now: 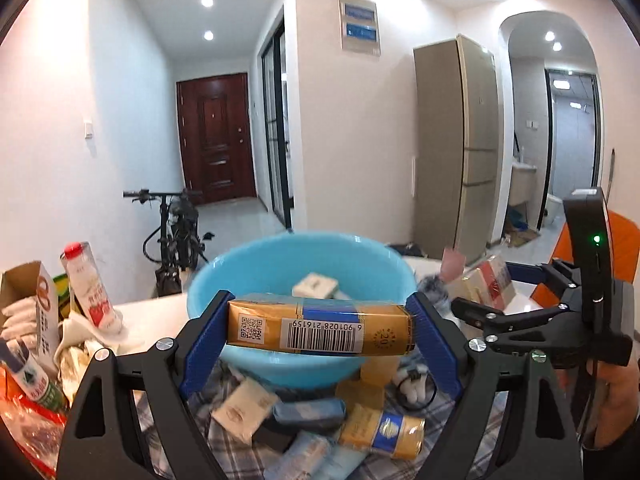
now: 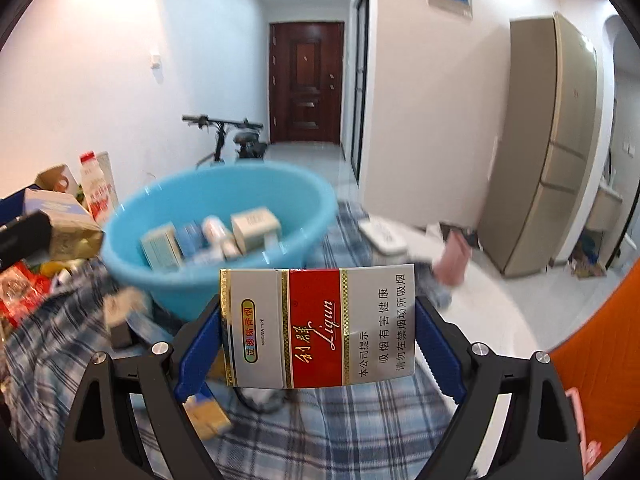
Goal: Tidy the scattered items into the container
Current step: 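Lift the Liqun pack and gold carton toward the basin with both grippers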
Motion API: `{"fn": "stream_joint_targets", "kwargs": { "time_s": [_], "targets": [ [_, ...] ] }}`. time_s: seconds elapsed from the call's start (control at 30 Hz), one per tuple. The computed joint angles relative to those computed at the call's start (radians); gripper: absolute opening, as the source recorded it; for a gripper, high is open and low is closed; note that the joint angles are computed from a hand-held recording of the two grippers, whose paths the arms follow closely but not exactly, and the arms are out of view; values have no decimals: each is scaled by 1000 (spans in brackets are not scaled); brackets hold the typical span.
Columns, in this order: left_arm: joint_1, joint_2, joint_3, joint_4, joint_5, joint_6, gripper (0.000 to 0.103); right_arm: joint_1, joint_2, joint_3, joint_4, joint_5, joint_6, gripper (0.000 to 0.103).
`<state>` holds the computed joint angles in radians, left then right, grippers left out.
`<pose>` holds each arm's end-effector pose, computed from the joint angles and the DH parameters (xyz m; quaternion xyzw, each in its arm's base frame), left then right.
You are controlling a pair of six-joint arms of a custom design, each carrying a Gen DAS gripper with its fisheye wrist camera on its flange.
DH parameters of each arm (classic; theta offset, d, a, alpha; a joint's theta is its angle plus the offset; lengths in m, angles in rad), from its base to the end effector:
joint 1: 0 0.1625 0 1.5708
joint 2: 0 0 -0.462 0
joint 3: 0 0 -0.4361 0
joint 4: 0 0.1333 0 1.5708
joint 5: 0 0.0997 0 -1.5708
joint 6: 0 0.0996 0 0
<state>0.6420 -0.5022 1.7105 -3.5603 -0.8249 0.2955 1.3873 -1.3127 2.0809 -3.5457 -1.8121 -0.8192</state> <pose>-0.4258 -0.5692 -0.0046 0.3813 0.7845 -0.4419 0.2098 0.0059 -0.5680 0.3649 0.1906 -0.7978 0.4463 0.3576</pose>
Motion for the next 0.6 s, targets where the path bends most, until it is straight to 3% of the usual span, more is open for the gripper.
{"fn": "stream_joint_targets", "kwargs": {
  "time_s": [0.17, 0.33, 0.6],
  "targets": [
    [-2, -6, -50, -20, 35, 14, 85, 77, 15, -65, 41, -6, 7, 91],
    [12, 6, -115, -41, 78, 62, 85, 151, 72, -147, 50, -58, -15, 91],
    [64, 28, -207, 4, 81, 70, 86, 193, 134, -257, 100, -71, 16, 91]
  ]
}}
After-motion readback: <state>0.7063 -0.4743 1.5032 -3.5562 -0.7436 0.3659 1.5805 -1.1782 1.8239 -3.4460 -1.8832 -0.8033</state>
